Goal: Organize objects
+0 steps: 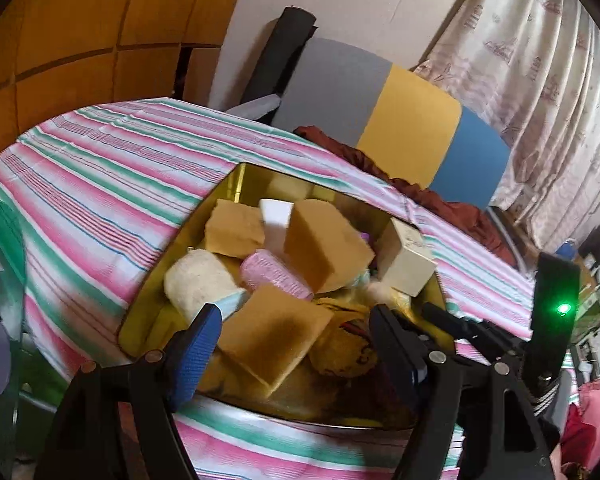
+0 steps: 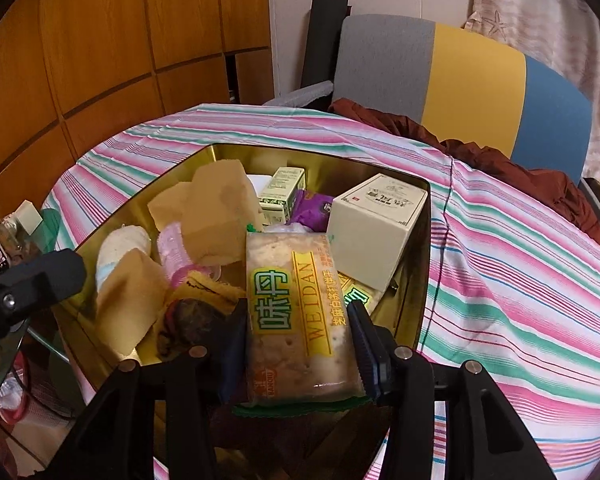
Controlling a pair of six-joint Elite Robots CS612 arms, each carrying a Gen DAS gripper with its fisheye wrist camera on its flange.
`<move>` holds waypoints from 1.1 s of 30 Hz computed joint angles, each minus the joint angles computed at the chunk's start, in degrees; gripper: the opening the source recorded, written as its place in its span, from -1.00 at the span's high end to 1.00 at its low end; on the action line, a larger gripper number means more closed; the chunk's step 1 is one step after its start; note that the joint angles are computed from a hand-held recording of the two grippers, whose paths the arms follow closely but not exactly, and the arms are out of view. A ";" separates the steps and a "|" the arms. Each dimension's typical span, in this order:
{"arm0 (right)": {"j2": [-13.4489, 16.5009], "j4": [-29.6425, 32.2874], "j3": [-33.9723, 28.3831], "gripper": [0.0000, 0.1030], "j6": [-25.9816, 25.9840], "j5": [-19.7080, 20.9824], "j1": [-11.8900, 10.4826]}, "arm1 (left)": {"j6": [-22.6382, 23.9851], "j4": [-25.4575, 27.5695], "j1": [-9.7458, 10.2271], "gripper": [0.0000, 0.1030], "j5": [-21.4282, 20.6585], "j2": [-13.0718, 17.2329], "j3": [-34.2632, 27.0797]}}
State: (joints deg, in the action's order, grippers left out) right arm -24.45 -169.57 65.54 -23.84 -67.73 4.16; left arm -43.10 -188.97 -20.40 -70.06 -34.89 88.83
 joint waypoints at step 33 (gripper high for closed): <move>-8.52 -8.97 11.91 -1.00 14.94 -16.46 1.56 | 0.08 17.31 -1.88 -0.49 11.31 -6.18 3.22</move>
State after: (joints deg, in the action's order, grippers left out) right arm -32.97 -178.53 77.45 -8.90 -84.19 5.72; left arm -43.02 -171.65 -22.29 -58.75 -41.07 92.05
